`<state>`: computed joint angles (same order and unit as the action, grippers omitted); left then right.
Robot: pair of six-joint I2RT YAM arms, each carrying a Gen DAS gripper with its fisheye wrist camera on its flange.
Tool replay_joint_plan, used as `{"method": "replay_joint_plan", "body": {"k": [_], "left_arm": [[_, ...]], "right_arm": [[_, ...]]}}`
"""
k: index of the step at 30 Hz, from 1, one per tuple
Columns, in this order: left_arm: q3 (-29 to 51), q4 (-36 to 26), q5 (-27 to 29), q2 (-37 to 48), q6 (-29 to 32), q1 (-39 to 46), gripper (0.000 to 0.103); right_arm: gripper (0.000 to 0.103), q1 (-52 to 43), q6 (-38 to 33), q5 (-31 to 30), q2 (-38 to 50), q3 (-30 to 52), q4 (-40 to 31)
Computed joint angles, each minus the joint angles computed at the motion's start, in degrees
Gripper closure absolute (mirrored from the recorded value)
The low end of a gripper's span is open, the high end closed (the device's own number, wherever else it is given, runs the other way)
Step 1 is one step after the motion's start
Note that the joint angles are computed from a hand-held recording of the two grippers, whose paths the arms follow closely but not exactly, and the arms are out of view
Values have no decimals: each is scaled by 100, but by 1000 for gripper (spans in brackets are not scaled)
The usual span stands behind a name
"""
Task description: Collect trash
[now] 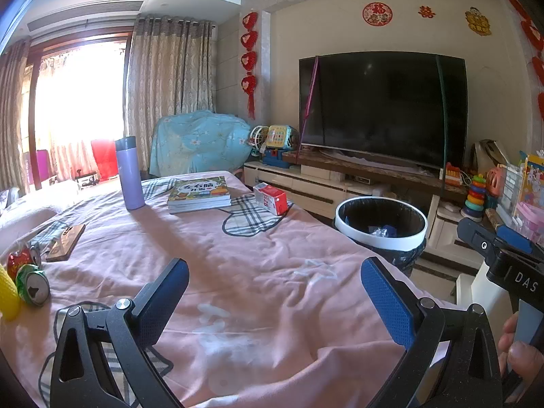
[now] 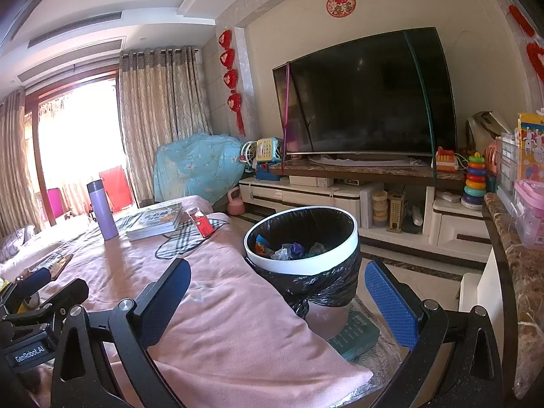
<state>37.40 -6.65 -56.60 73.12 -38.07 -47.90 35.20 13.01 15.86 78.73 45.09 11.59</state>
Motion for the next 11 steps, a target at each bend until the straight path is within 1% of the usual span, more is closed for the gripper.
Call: {"method": "replay_joint_plan", "body": {"k": [7, 11], "left_arm": [[-11, -59, 55, -61, -59, 3, 1], [-17, -121, 207, -126, -125, 85, 1]], "right_arm": [[0, 17, 50, -45, -24, 15, -64], [0, 61, 72, -72, 28, 92, -98]]}}
